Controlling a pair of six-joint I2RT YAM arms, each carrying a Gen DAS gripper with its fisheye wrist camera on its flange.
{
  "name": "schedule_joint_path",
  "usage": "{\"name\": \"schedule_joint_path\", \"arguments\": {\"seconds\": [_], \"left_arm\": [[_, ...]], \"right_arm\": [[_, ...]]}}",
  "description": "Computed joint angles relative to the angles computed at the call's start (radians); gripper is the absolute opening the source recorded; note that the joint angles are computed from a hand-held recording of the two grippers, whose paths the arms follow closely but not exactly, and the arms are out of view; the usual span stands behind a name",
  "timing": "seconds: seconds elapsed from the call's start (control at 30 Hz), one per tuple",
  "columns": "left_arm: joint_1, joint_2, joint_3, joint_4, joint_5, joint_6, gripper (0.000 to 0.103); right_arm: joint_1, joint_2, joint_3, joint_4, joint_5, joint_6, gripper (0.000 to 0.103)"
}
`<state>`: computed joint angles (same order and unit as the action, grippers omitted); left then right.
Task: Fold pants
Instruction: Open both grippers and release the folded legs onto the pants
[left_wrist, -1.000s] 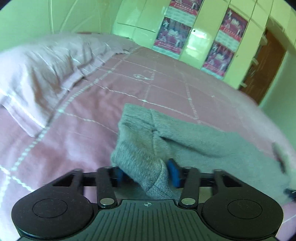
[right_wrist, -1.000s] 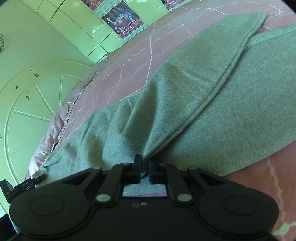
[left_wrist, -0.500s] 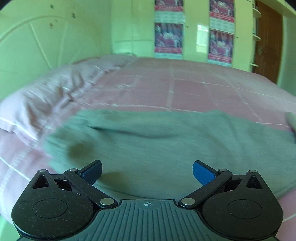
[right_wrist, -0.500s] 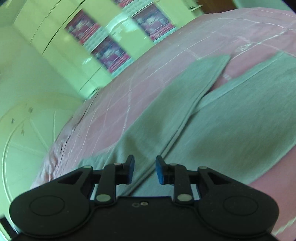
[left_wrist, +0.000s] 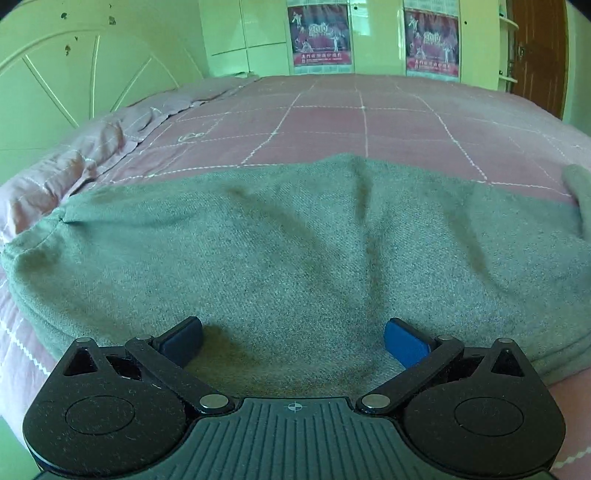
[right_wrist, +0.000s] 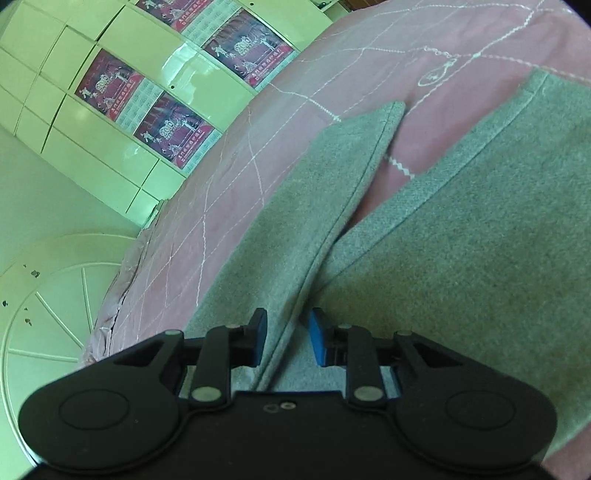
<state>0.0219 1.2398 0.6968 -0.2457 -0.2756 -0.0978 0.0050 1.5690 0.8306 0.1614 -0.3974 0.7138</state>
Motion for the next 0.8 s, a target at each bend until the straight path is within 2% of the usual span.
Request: {"name": "schedule_joint_path", "arguments": {"seconds": [0.1, 0.13, 0.17, 0.27, 0.37, 0.43, 0.47, 0.53, 0.6, 0.63, 0.73, 0.8], "left_arm": [[-0.002, 0.009, 0.032, -0.047, 0.009, 0.002, 0.103], [-0.002, 0.006, 0.036, -0.057, 0.014, 0.002, 0.103], [-0.001, 0.012, 0.042, -0.062, 0.02, -0.003, 0.103], [0.0, 0.008, 0.052, -0.084, 0.029, -0.009, 0.103], [0.011, 0.012, 0.047, -0.068, 0.036, 0.0, 0.103], [0.039, 0.036, 0.06, -0.054, 0.056, 0.023, 0.103], [0.047, 0.039, 0.063, -0.053, 0.064, 0.028, 0.103], [0.059, 0.041, 0.068, -0.056, 0.081, 0.045, 0.103], [0.086, 0.049, 0.077, -0.056, 0.112, 0.073, 0.103], [0.088, 0.047, 0.076, -0.059, 0.118, 0.076, 0.103], [0.089, 0.048, 0.076, -0.058, 0.121, 0.078, 0.103], [0.085, 0.046, 0.069, -0.048, 0.113, 0.077, 0.103]], "right_arm": [[-0.005, 0.039, 0.039, 0.0, 0.005, 0.029, 0.015], [0.001, 0.035, 0.055, -0.029, 0.025, 0.014, 0.0], [0.009, 0.014, 0.061, -0.048, 0.056, -0.011, 0.0], [0.029, -0.197, -0.049, 0.035, 0.079, -0.088, 0.0], [0.035, -0.389, -0.168, -0.041, 0.142, -0.129, 0.0], [0.017, -0.363, -0.185, -0.171, 0.15, -0.156, 0.0], [-0.016, -0.312, -0.199, -0.193, 0.096, -0.143, 0.0], [-0.097, -0.311, -0.305, -0.026, -0.034, -0.027, 0.0], [-0.112, -0.332, -0.323, 0.026, -0.033, 0.015, 0.008], [-0.105, -0.34, -0.324, 0.044, -0.021, 0.01, 0.019], [-0.123, -0.307, -0.318, 0.119, -0.036, 0.059, 0.034], [-0.15, -0.266, -0.307, 0.17, -0.036, 0.107, 0.032]]}}
